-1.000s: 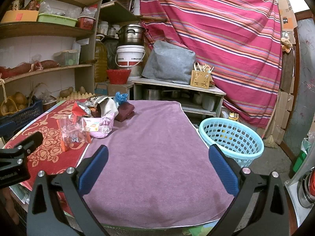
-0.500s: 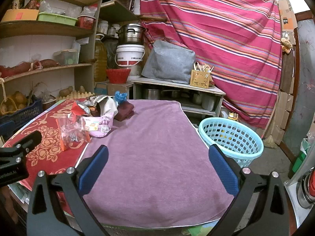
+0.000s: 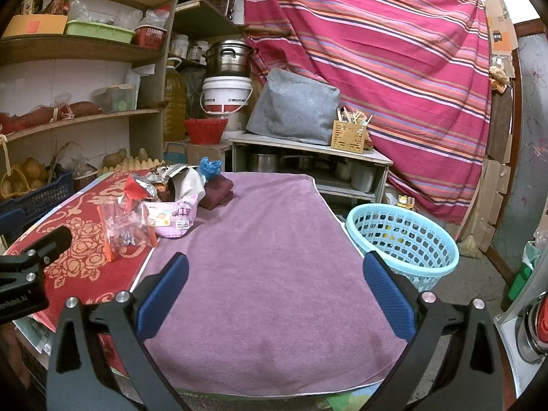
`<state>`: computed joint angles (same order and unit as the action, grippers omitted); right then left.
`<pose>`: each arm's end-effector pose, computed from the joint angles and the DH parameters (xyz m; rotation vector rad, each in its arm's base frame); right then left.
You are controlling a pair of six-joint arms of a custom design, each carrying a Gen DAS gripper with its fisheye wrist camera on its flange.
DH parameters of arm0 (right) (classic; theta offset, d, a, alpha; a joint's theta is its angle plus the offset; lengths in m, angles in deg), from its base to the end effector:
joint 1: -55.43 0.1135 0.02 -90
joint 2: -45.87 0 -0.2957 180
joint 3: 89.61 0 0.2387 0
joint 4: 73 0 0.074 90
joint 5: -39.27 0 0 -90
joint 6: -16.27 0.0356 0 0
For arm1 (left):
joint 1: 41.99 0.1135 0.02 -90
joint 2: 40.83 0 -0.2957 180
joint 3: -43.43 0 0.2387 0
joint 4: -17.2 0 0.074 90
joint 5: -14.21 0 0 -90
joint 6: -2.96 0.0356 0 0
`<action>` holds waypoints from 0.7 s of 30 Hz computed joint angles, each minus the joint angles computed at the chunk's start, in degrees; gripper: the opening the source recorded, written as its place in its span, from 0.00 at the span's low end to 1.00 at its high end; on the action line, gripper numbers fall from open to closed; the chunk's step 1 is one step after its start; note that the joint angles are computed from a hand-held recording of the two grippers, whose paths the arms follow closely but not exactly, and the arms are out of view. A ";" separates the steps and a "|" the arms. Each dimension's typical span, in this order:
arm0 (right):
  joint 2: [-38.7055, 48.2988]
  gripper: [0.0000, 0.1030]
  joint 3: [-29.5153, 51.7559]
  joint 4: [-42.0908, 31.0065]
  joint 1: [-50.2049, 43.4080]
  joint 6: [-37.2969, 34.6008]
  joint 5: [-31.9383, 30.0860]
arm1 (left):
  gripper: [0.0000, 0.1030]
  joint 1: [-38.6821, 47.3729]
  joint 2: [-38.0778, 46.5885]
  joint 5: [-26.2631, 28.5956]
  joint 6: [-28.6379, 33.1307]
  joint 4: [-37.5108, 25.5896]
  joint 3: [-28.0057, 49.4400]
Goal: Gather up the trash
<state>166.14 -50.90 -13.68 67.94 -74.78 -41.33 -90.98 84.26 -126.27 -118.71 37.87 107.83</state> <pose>0.2991 0.0604 0.0915 -0.1234 1.9497 -0.0288 0.2706 -0.2694 0.0852 -0.1298 1.9899 0.1124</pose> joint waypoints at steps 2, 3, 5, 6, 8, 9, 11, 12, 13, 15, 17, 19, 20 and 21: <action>0.01 0.96 0.13 -0.17 -0.12 -0.09 -0.07 | 0.95 -0.10 0.08 -0.08 -0.06 -0.50 0.45; 0.60 0.96 0.17 0.38 0.05 -0.05 0.10 | 0.95 -0.10 0.05 -0.07 -0.11 -0.57 0.47; 0.61 0.96 0.16 0.42 0.01 -0.03 0.02 | 0.95 -0.11 0.04 -0.01 -0.10 -0.63 0.51; 0.61 0.96 0.16 0.42 0.01 -0.03 0.02 | 0.95 -0.14 0.07 -0.10 -0.13 -0.70 0.57; 0.78 0.96 0.28 0.54 -0.10 -0.11 0.01 | 0.95 -0.12 0.04 -0.03 -0.12 -0.74 0.56; 1.13 0.96 0.37 0.82 -0.26 -0.17 -0.11 | 0.95 0.01 -0.02 0.09 -0.01 -0.41 0.27; 1.58 0.96 0.20 1.47 -0.41 -0.22 -0.25 | 0.95 -0.15 0.08 -0.12 -0.25 -0.89 0.65; 1.62 0.96 0.20 1.54 -0.42 -0.22 -0.24 | 0.95 -0.15 0.08 -0.12 -0.25 -0.89 0.65; 1.72 0.96 0.24 1.62 -0.49 -0.27 -0.28 | 0.95 -0.10 0.07 0.00 -0.21 -0.74 0.54; 1.44 0.96 0.19 1.31 -0.40 -0.23 -0.23 | 0.95 -0.10 0.09 -0.05 -0.10 -0.64 0.44; 1.39 0.96 0.19 1.22 -0.37 -0.19 -0.22 | 0.95 -0.09 0.07 -0.01 0.02 -0.48 0.37; 1.47 0.96 0.26 1.23 -0.41 -0.30 -0.25 | 0.95 -0.06 0.11 -0.10 0.06 -0.53 0.41; 1.40 0.96 0.22 1.24 -0.34 -0.31 -0.14 | 0.95 -0.14 0.10 -0.11 -0.18 -0.92 0.69; 1.40 0.96 0.22 1.24 -0.34 -0.31 -0.14 | 0.95 -0.14 0.08 -0.06 -0.23 -0.97 0.70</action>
<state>167.54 -50.69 -12.43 67.59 -75.09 -41.46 -91.12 84.34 -126.33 -118.94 36.90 108.53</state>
